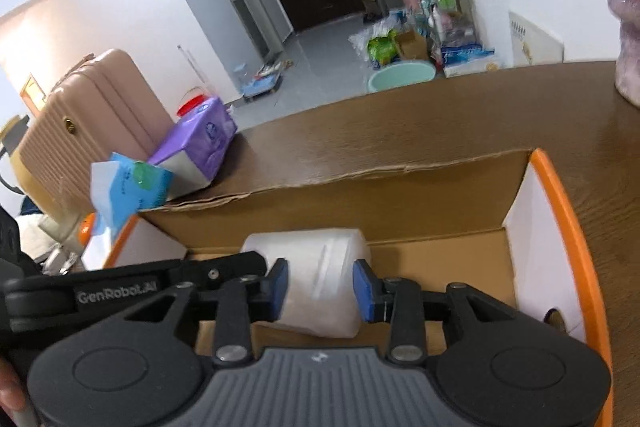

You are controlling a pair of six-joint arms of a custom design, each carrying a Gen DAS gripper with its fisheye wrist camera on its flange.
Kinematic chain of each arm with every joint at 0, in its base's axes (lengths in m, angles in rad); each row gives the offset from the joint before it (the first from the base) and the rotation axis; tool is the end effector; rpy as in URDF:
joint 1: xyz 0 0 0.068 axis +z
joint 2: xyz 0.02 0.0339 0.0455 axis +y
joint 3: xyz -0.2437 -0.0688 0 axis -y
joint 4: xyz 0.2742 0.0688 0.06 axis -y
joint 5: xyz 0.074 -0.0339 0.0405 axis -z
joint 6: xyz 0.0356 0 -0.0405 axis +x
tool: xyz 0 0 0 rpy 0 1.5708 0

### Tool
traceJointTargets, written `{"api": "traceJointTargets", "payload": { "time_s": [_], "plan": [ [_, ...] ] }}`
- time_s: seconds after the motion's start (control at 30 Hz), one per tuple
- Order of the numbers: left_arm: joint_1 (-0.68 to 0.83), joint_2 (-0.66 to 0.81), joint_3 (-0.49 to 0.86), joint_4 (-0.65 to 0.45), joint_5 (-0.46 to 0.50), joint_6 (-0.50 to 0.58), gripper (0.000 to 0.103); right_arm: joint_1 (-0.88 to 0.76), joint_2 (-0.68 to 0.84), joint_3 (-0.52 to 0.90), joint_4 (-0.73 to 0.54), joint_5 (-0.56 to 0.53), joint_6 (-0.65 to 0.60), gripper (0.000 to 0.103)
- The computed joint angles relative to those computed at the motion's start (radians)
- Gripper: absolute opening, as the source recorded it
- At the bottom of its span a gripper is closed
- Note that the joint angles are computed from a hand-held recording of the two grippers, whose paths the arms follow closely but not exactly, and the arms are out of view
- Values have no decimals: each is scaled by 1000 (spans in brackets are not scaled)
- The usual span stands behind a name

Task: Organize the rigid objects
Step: 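Open the right tool to drop the container and pull back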

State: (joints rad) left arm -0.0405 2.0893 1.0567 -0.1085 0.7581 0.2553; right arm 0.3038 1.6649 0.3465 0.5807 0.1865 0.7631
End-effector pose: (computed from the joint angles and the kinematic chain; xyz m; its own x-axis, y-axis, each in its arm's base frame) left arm 0.3731 -0.0396 0.0297 -0.7992 0.2159 -0.5609 0.5348 0.6815 -0.4996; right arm 0.2406 0.0685 0.0323 -0.5765 0.5310 -0.6210 0.3258 0.8464 0.4213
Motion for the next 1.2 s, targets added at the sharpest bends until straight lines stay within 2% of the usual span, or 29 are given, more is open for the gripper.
{"api": "traceJointTargets", "payload": {
  "time_s": [0.03,0.1,0.3,0.4,0.43,0.5,0.67,0.73,0.8,0.87,0.97,1.07,1.1,1.17,1.2],
  "plan": [
    [5,8,9,-9,8,-1,26,-22,15,1,16,-32,4,52],
    [10,9,11,-13,9,4,27,-42,23,-9,38,-66,9,54],
    [7,-20,-24,27,-15,-21,29,-35,29,1,27,-53,0,57],
    [1,-81,-90,111,-55,-33,30,-17,16,10,11,-5,-25,61],
    [-2,-109,-116,139,-79,-27,31,-12,11,20,-9,7,-37,65],
    [6,-172,-143,118,-106,0,34,-5,-16,45,-98,19,-63,67],
    [83,-391,-245,21,-31,102,43,57,-245,1,-322,99,-54,68],
    [114,-478,-279,-53,-9,169,43,94,-374,-37,-409,133,-29,69],
    [156,-585,-323,-131,12,235,43,160,-526,-59,-553,192,9,69],
    [196,-690,-362,-205,36,299,46,253,-681,-65,-726,275,56,69],
    [301,-849,-404,-376,86,461,49,437,-874,-37,-1007,441,182,71],
    [457,-960,-401,-608,164,694,55,679,-945,45,-1306,631,404,77],
    [517,-978,-388,-702,194,793,57,758,-931,81,-1403,682,499,78],
    [639,-986,-352,-889,254,1011,70,922,-851,168,-1608,765,738,78],
    [703,-979,-333,-981,282,1127,73,1003,-789,215,-1708,795,873,79]
  ]
}}
